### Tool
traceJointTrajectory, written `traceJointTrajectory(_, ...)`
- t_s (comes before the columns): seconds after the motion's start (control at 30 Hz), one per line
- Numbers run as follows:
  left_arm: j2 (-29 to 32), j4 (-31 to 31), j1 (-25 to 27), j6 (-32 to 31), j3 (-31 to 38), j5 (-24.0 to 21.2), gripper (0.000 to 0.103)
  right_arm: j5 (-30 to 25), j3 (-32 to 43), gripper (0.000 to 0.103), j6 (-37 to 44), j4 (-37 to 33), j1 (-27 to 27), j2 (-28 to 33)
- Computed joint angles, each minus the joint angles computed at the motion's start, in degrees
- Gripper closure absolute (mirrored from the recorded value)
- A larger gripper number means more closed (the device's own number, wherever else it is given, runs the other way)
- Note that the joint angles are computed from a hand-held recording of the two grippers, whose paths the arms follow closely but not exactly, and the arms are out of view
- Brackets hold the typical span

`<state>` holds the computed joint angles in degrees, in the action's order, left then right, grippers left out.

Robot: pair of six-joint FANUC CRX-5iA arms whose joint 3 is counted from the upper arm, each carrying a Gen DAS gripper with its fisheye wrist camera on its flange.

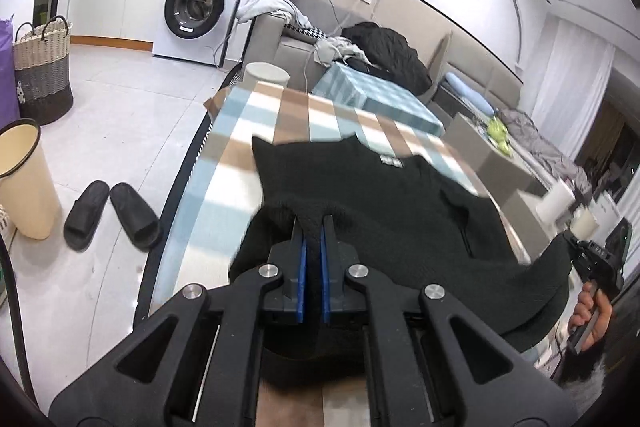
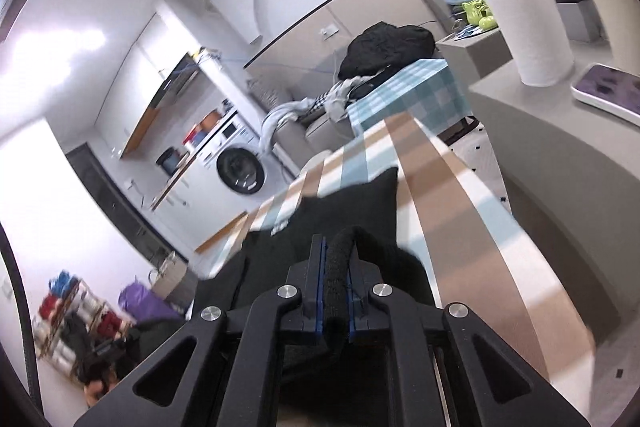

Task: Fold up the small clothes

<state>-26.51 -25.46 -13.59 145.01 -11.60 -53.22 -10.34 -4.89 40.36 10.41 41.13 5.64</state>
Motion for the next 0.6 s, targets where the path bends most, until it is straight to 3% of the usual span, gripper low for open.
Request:
traceJointTrajectory(0.2, 7.56, 7.87, 10.59, -8.17, 3.34, 4.04, 0.1, -5.01, 9.86, 0.095, -16.82, 15.04, -1.32, 10.34)
traceJointTrajectory(0.27, 10.41, 10.48, 12.67, -10.42, 4.58, 3.61, 0.099, -9.65, 15.03, 0.094, -16.04, 12.32, -1.35, 13.55)
traceJointTrajectory(0.3, 12.01, 11.83, 13.61, -10.93, 5.33, 2.77, 0.096, -13.56, 18.66, 0.088, -13.77, 9.48, -1.27, 15.34)
traceJointTrajectory(0.33, 13.24, 13.36, 14.51, -11.8, 5.73, 2.13, 0.092, -17.04, 21.51, 0.083, -11.54, 7.25, -1.19, 16.6)
traceJointTrajectory(0.37, 14.0, 14.0, 14.78, -12.25, 5.9, 1.35, 0.088, -19.61, 23.92, 0.07, -8.4, 3.45, -1.36, 17.47)
traceJointTrajectory(0.43, 14.09, 12.5, 13.89, -11.23, 5.64, 0.6, 0.074, -19.14, 23.07, 0.059, -6.09, 0.77, -1.46, 16.58)
traceJointTrajectory(0.47, 13.52, 11.14, 13.0, -10.07, 5.02, 0.57, 0.069, -19.72, 22.17, 0.059, -4.33, 0.56, -1.2, 15.78)
traceJointTrajectory(0.53, 12.09, 9.36, 11.6, -8.24, 3.62, 0.71, 0.045, -21.01, 20.97, 0.057, -0.95, -1.2, -1.0, 14.49)
traceJointTrajectory(0.6, 10.63, 7.04, 9.51, -5.9, 2.67, 0.11, 0.041, -24.56, 20.73, 0.054, 4.49, -4.92, -0.99, 13.32)
